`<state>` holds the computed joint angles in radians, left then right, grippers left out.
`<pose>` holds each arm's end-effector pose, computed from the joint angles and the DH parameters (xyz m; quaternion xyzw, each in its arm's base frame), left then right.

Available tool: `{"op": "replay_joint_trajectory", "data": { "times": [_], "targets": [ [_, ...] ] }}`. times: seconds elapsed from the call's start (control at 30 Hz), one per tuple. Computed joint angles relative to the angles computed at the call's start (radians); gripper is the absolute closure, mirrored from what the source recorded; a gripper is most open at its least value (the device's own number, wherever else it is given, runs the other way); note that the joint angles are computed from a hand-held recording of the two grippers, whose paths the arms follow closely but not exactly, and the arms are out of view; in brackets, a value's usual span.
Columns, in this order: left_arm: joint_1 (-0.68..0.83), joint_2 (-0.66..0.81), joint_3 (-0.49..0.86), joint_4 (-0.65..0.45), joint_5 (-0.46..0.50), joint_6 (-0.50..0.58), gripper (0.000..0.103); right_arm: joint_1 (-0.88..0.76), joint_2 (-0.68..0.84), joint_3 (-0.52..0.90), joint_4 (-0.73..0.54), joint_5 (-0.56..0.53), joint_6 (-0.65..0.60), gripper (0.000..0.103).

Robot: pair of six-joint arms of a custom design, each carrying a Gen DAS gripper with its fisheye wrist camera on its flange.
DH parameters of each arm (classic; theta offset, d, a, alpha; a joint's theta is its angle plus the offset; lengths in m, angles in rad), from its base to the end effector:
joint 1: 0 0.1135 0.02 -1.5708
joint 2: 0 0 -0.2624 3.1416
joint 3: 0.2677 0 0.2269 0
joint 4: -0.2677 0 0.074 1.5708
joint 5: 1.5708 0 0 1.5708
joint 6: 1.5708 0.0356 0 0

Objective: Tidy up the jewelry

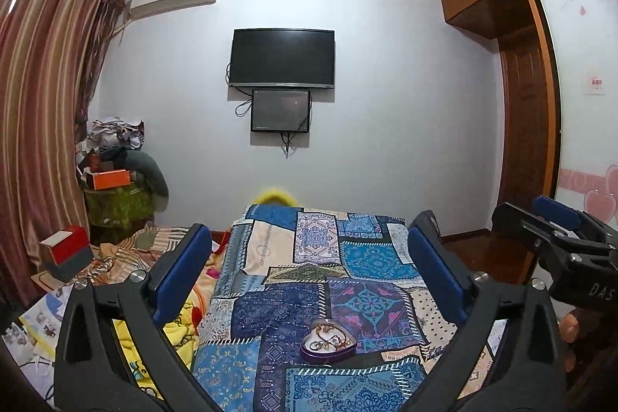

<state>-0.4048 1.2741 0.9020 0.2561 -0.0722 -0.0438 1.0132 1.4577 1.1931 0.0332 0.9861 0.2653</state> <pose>0.2563 -0.1070 0.3281 0.1104 0.7386 -0.1215 0.6538 0.1884 0.2460 0.3534 0.0212 0.7502 0.0284 0.6602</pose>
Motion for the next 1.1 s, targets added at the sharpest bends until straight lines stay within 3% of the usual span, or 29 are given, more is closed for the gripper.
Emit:
{"op": "replay_joint_trajectory", "data": {
  "times": [1.1],
  "targets": [
    [0.009,0.021,0.015,-0.022,0.011,-0.012,0.000,0.022,-0.001,0.030,-0.063,0.017,0.026,0.001]
  ]
}}
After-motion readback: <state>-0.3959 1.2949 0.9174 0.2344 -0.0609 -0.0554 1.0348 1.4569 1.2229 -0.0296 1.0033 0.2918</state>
